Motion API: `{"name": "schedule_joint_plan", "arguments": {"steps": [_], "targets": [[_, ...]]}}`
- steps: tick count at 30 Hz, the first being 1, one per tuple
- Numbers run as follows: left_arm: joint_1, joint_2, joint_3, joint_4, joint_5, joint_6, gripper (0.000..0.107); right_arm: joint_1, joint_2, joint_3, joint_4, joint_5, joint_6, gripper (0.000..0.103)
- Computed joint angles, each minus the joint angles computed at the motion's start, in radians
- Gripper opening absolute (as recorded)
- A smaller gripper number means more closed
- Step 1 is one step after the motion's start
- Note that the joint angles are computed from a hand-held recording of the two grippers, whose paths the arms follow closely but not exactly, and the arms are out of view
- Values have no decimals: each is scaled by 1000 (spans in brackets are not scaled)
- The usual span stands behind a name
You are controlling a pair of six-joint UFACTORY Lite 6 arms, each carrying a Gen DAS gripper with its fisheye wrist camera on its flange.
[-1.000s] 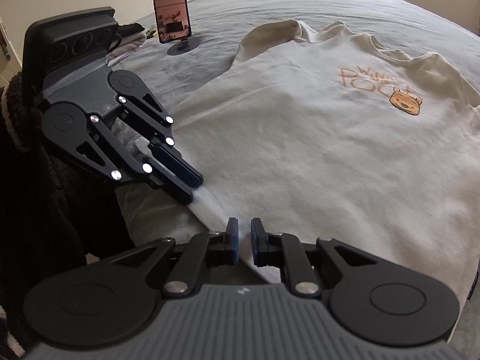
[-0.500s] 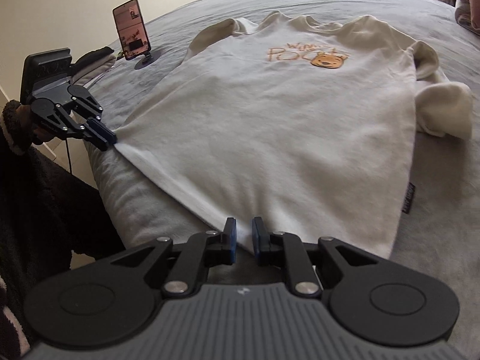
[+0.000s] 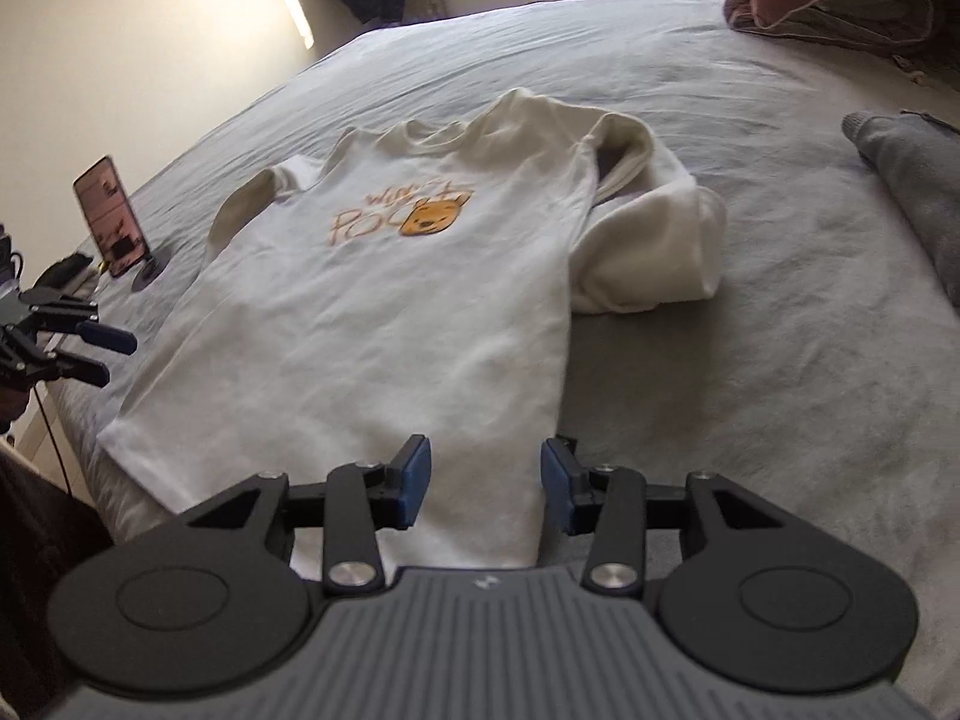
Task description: Fold clothes
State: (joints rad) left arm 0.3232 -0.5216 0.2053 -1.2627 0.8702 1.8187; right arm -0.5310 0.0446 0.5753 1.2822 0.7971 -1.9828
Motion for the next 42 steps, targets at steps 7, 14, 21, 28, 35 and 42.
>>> {"name": "schedule_joint_plan", "arguments": {"steps": [7, 14, 21, 28, 35, 42], "targets": [[-375, 173, 101, -501, -329, 97, 70, 39, 94, 122, 158, -75, 130, 45], [-575, 398, 254, -978, -446, 330, 75, 61, 224, 262, 230, -89, 329, 45], [-694, 581, 381, -1292, -464, 522, 75, 105, 330, 357, 297, -109, 458, 42], [-733, 679, 465, -1343, -461, 516, 73, 191, 205, 274, 606, -230, 211, 9], [-756, 720, 502, -1471, -484, 576, 67, 258, -18, 116, 1043, -199, -267, 8], [-696, 805, 658, -1489, -611, 573, 67, 251, 34, 261, 1208, -398, -419, 7]]}}
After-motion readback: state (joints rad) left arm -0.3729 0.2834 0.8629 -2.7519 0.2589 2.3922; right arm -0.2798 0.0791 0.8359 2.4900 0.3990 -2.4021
